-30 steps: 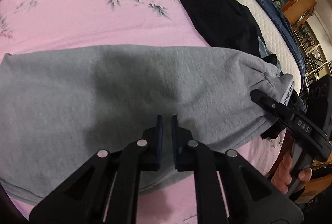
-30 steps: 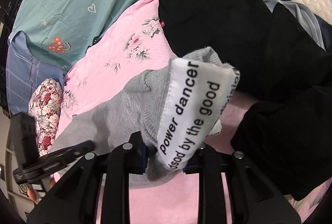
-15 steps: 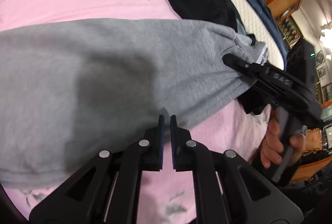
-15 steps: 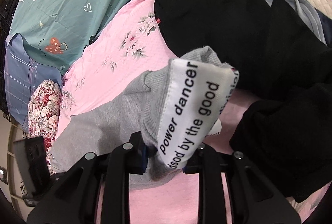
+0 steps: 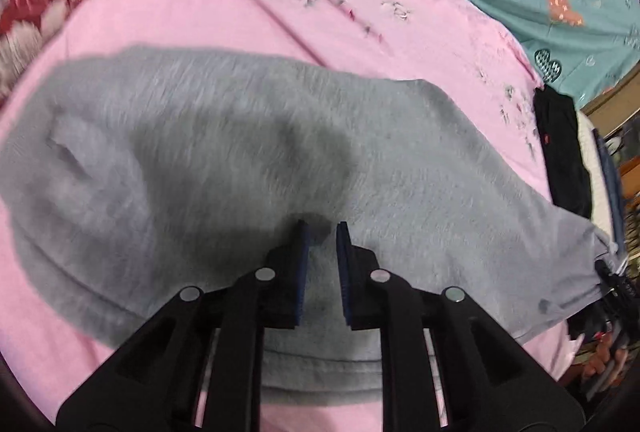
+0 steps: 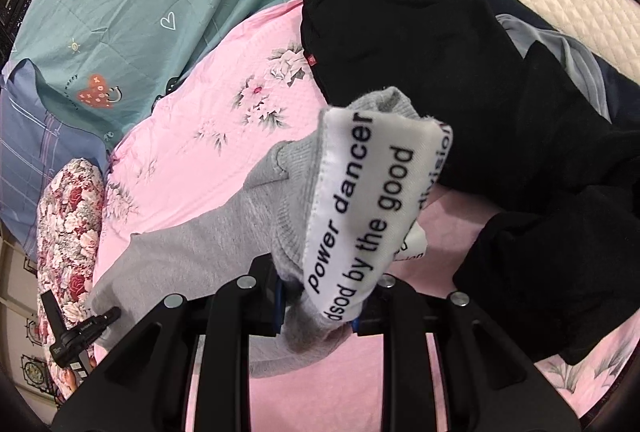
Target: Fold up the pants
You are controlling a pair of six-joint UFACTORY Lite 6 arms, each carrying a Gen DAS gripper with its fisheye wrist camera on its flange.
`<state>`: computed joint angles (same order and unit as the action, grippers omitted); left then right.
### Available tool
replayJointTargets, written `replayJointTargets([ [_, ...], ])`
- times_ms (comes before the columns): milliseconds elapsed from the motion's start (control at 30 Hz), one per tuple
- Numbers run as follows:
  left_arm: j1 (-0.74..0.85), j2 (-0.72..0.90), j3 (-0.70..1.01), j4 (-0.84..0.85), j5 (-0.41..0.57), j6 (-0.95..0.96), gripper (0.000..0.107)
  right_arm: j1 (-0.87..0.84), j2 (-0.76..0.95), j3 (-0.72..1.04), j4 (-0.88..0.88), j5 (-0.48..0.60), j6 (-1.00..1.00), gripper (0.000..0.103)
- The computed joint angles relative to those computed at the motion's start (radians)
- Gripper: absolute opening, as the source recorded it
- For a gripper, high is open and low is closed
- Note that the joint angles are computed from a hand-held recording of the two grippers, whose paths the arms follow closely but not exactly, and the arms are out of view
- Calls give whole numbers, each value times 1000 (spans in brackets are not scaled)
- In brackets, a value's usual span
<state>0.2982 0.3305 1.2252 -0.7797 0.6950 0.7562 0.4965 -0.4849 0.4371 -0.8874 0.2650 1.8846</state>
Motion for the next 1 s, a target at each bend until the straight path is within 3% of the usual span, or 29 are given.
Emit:
replayJointTargets([
  [100, 5, -20, -50, -92, -34, 123, 15, 104, 57, 95, -23, 136, 35, 24],
  [267, 22, -45, -116, -213, -41, 262, 15, 293, 292, 404, -59, 313, -8, 24],
  [467, 60, -1, -84, -247, 25, 289, 15, 386, 829, 977, 11, 343, -282, 20],
  [567, 63, 8, -78, -254, 35, 292, 15, 398, 1089, 1267, 185, 351, -511, 19],
  [700, 54, 4, -81, -252, 23, 293, 15, 434, 1370, 1609, 310, 479, -696, 19],
  [800, 49, -1, -85, -248, 14, 293, 15, 466, 1510, 1814, 336, 599, -774, 32],
  [833, 49, -3, -86, -248, 14, 294, 15, 475, 1532, 1859, 363, 607, -820, 50],
  [867, 51, -3, -86, -249, 17, 296, 15, 480, 1522, 1861, 414, 581, -868, 60],
  [1000, 56, 5, -81, -254, 27, 299, 15, 468, 1417, 1835, 763, 446, -1190, 60],
])
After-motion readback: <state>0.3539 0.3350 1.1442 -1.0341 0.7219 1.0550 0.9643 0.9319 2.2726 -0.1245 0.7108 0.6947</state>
